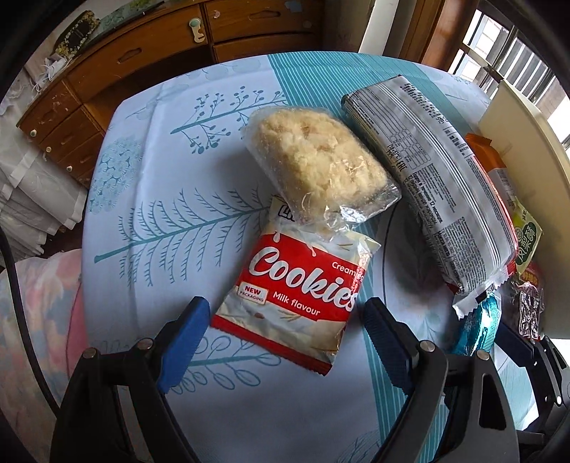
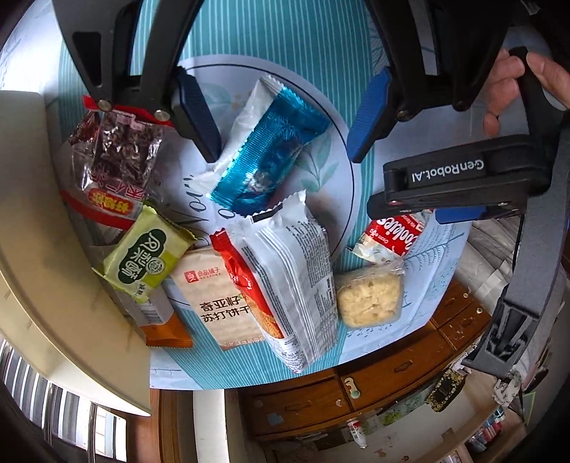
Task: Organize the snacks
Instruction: 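Grasp the blue wrapper snack with the right gripper while the left grasps the red Cookies bag, then lift both held snacks and carry them over the white tray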
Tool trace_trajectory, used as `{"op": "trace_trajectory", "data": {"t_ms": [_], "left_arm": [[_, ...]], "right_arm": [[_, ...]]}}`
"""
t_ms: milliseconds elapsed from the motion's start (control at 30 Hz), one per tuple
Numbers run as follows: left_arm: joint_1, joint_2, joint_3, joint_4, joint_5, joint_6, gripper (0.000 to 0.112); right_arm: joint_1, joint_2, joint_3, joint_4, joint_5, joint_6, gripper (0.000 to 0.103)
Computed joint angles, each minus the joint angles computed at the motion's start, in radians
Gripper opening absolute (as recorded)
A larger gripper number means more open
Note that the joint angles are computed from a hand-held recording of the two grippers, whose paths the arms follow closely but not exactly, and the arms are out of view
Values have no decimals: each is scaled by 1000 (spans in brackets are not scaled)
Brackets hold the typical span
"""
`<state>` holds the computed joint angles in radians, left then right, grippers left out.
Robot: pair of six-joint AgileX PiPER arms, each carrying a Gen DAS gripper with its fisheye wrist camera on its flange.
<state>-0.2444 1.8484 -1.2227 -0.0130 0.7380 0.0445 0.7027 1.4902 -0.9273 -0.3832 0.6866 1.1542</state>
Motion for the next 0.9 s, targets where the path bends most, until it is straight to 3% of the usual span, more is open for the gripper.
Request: {"op": "trace_trajectory", "data": {"t_ms": [167, 333, 767, 900], "left_arm": [[1, 0, 15, -10, -43, 16, 83], [-4, -9, 22, -3, -59, -3, 72], [0, -47, 26, -19, -3, -8, 53], [-6, -80, 40, 1, 16, -44, 52]], "right_arm": [[14, 33, -26, -56, 31, 30, 64], [26, 54, -50, -93, 84, 45, 48], [0, 42, -58, -22, 98, -43, 40], [13, 16, -48, 2, 107, -62, 39]]}}
